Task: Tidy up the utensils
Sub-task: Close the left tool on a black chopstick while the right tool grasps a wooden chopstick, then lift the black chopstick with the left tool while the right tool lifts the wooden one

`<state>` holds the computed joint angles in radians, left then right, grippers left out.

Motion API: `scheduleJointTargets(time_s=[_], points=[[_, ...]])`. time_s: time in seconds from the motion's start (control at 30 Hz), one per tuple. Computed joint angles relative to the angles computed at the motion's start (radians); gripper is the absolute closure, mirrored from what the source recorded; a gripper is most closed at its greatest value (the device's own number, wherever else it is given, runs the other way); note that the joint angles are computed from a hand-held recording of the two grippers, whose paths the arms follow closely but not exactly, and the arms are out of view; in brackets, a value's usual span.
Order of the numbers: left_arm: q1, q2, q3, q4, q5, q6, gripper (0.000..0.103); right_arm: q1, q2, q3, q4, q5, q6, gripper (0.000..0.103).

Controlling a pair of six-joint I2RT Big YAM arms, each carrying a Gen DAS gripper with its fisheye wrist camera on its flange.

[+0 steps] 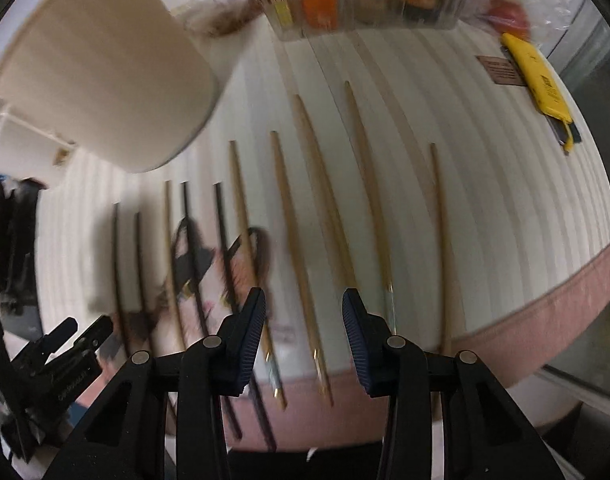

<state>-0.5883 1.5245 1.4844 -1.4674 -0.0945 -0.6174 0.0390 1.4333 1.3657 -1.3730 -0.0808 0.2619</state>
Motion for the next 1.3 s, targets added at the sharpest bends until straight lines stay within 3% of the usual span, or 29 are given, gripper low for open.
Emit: scheduleJointTargets(time_s=[0.17,0.23,0.3,0.33,0.37,0.53,0.77,0.93,1.3], points=[[0.012,0.005,-0.012,0.031,0.04,0.04,0.074,0.018,0.089,0.043,-0.018,0.018,0.005,0.065],[0.011,0.002,-0.012,0.039,0.036,0.049,0.088,0.03,0.111,0.057,-0.03,0.05,0.01,0.065],[0.011,0.004,-0.007,0.037,0.035,0.047,0.098,0.041,0.129,0.066,-0.044,0.057,0.006,0.078],[0.011,0.002,-0.009,0.034,0.031,0.041,0.098,0.05,0.127,0.067,-0.037,0.083,0.0,0.081],[0.012,-0.001,-0.014,0.031,0.027,0.034,0.099,0.059,0.129,0.07,-0.045,0.088,-0.007,0.096],[0.033,-0.035,-0.043,0.005,0.031,0.004,0.099,0.097,0.112,0.063,-0.096,0.12,0.013,0.096],[0.078,-0.058,-0.052,-0.026,0.058,0.056,0.099,0.14,0.101,0.057,-0.144,0.132,0.043,0.096],[0.09,-0.036,-0.026,-0.025,0.054,0.139,0.095,0.141,0.175,0.137,-0.18,0.135,0.023,0.095],[0.136,0.058,0.047,-0.028,0.077,0.149,0.095,0.14,0.351,0.332,-0.306,0.153,-0.048,0.095]])
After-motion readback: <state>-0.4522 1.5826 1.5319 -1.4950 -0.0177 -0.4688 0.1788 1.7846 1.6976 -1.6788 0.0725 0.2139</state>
